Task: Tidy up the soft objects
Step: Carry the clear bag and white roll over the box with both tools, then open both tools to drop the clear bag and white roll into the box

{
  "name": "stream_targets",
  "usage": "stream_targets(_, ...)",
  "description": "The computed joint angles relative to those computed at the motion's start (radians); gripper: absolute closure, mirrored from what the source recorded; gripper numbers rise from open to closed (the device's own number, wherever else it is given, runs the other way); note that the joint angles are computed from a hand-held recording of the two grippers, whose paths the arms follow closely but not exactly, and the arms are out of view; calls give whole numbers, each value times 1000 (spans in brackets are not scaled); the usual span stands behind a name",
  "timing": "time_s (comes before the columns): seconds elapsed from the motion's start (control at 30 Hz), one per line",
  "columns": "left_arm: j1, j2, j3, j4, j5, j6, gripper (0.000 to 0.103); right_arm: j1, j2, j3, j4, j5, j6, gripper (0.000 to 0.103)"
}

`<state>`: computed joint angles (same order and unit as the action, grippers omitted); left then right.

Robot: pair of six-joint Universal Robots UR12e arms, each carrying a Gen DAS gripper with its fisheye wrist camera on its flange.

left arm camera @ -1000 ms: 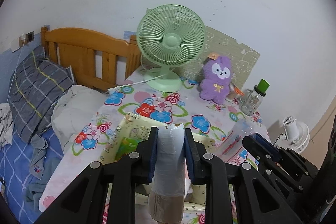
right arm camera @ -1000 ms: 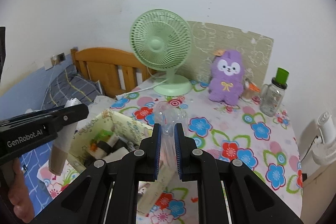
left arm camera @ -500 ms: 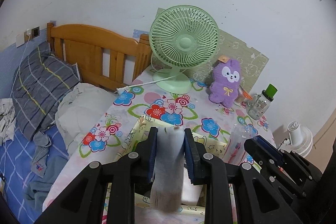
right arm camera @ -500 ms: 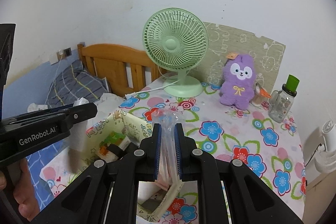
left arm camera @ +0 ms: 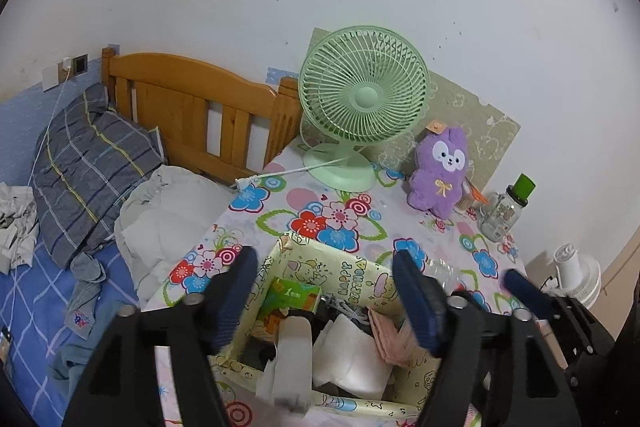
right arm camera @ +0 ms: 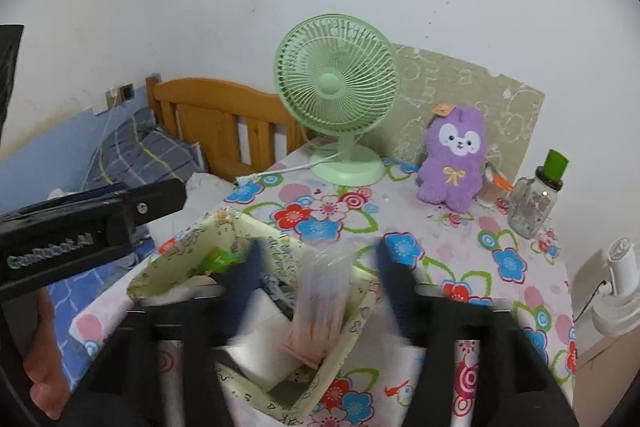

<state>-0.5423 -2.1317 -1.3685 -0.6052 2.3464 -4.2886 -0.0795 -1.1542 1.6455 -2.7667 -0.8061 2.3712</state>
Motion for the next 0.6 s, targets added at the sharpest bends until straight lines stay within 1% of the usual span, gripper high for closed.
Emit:
stream_targets(0.07, -1, 2, -3, 3, 8, -7, 23, -6, 2, 8, -47, 18, 27, 24)
stream_targets(0.2, -3, 3, -3, 7, 8, -14, 18, -13, 2, 3, -50, 27, 37, 24)
stream_targets(0.27, -7, 2, -3, 9, 12, -21, 12, -17, 4, -1, -51, 20, 48, 24)
stream_targets(0.37, -13, -1, -3, 38, 19, -15, 5, -31, 9, -5, -52, 26, 86, 22)
stream_targets(0.43, -20, -7, 6, 42, 30, -7, 3, -40, 12, -8, -48, 27, 102, 19)
stream_targets(0.5, -27, -17, 21, 42, 40, 12, 0, -49, 11, -6, -46, 25, 111, 19)
stream_targets(0.6, -36, -32, 47, 31, 43, 28, 0, -66, 11, -2, -46, 21, 132, 19)
